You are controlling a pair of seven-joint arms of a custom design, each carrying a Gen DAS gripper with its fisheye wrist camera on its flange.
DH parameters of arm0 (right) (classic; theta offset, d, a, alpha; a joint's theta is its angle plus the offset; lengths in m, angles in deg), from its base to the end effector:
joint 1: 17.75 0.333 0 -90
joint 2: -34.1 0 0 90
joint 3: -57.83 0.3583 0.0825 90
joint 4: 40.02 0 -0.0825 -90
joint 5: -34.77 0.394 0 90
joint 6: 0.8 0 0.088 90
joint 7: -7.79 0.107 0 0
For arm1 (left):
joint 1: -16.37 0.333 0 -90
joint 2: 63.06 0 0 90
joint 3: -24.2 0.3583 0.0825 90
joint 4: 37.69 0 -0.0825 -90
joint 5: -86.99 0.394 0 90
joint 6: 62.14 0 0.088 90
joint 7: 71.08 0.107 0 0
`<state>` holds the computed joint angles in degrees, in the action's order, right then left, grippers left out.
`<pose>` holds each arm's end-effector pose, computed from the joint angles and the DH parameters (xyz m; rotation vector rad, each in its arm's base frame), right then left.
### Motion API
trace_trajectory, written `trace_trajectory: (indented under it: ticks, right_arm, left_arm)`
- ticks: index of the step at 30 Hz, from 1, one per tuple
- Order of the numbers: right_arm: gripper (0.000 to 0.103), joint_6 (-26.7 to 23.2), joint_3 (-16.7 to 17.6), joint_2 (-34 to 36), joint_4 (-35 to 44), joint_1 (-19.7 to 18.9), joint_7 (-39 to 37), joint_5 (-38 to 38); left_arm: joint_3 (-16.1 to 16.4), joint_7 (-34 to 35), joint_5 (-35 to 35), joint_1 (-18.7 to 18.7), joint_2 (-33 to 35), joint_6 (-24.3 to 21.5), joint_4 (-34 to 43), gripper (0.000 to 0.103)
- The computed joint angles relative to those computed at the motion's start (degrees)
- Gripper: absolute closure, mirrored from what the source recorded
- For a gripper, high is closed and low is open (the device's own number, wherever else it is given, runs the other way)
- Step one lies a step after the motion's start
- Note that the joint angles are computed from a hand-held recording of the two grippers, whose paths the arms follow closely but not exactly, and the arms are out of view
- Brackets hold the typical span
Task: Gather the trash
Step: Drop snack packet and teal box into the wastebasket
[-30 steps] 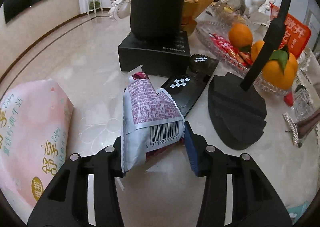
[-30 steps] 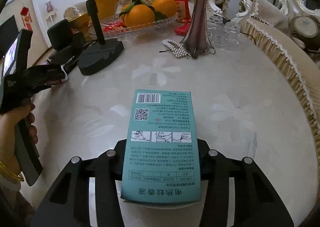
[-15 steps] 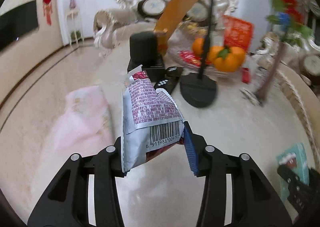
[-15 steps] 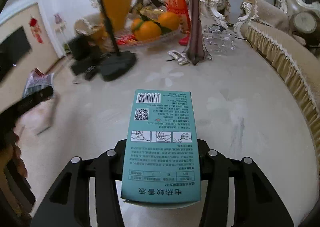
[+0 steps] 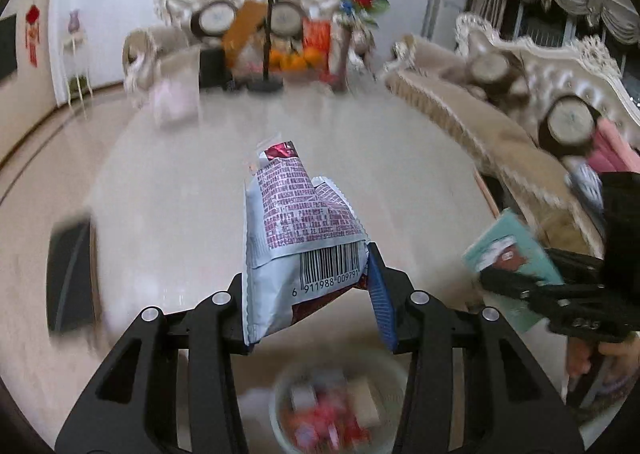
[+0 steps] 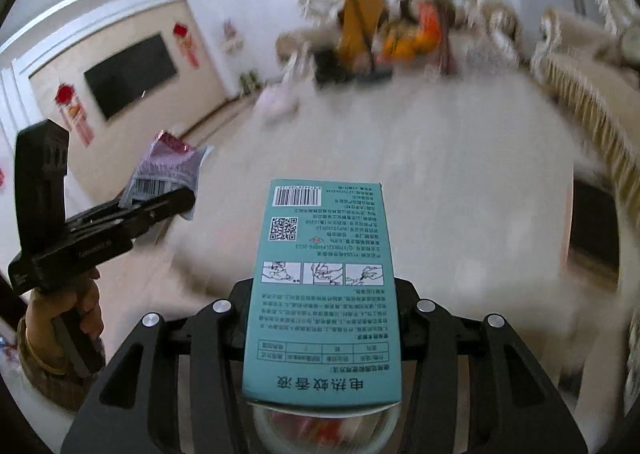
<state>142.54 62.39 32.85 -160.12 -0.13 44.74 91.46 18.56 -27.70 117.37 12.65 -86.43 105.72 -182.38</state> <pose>0.5415 0.2150 0.5116 -2.0545 1.0610 0.0344 0.4355 -0.1090 0.5409 -1.8729 1.5818 -0.8323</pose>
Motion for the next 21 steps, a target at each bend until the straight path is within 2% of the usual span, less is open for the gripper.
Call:
trace_trajectory:
  ticks: [2, 5, 7, 9, 11, 12, 13, 14, 15, 16, 17, 19, 21]
  right_arm:
    - [0.058, -0.2, 0.6, -1.4, -4.8, 0.4, 2.7, -4.8]
    - [0.058, 1.9, 1.5, 2.5, -6.2, 1.5, 8.5, -11.5]
    - [0.058, 4.5, 1.9, 6.8, -5.6, 2.5, 12.6, -16.8]
    - [0.058, 4.5, 1.8, 10.5, -4.3, 3.4, 15.8, -21.2]
    - [0.058, 6.6, 1.5, 14.1, -3.1, 4.9, 18.5, -25.7]
    - [0.058, 6.7, 1.1, 15.6, -2.4, 5.7, 20.1, -28.4]
    - [0.055, 7.4, 1.1, 16.2, -2.5, 6.0, 20.6, -29.4]
    - [0.048, 8.3, 1.2, 16.7, -2.6, 6.1, 20.8, -29.7]
    - [0.043, 8.6, 1.2, 17.1, -2.4, 6.2, 21.0, -30.1]
    - [0.035, 9.6, 1.1, 17.2, -2.8, 6.4, 21.7, -30.5]
    - [0.032, 10.7, 1.0, 17.0, -3.2, 6.4, 22.0, -30.6]
    - [0.032, 11.2, 1.3, 16.9, -3.5, 6.0, 22.1, -29.8]
    - [0.032, 11.4, 1.2, 16.1, -4.0, 5.8, 23.0, -29.6]
  left_arm:
    - [-3.8, -4.4, 0.9, 0.6, -3.1, -3.2, -4.3, 0.059]
    - [-3.8, -5.0, -0.3, -2.9, -0.1, -4.2, -7.8, 0.059]
    - [-1.4, -2.2, -2.8, -6.1, 5.7, -0.9, -9.0, 0.059]
    - [3.3, 5.1, -10.6, -10.5, 12.1, 2.5, -9.2, 0.058]
    - [2.2, 4.8, -10.7, -8.7, 16.2, 2.9, -8.7, 0.055]
    - [1.9, 5.6, -12.2, -8.3, 18.2, 2.5, -8.2, 0.05]
    - [1.6, 6.4, -13.8, -7.9, 19.6, 2.1, -7.7, 0.036]
    - [0.8, 5.5, -13.5, -7.0, 20.3, 1.7, -7.6, 0.028]
    - [-0.3, 2.6, -10.5, -5.6, 20.6, 1.4, -7.7, 0.018]
    - [-1.2, -0.3, -7.1, -4.4, 20.4, 1.5, -7.9, 0.016]
    - [-1.8, -2.6, -4.2, -3.3, 20.4, 2.0, -8.0, 0.015]
    - [-3.0, -7.9, 1.2, -1.9, 19.8, 2.8, -8.4, 0.012]
    - [-3.0, -9.0, 2.0, -1.3, 18.2, 2.7, -8.8, 0.012]
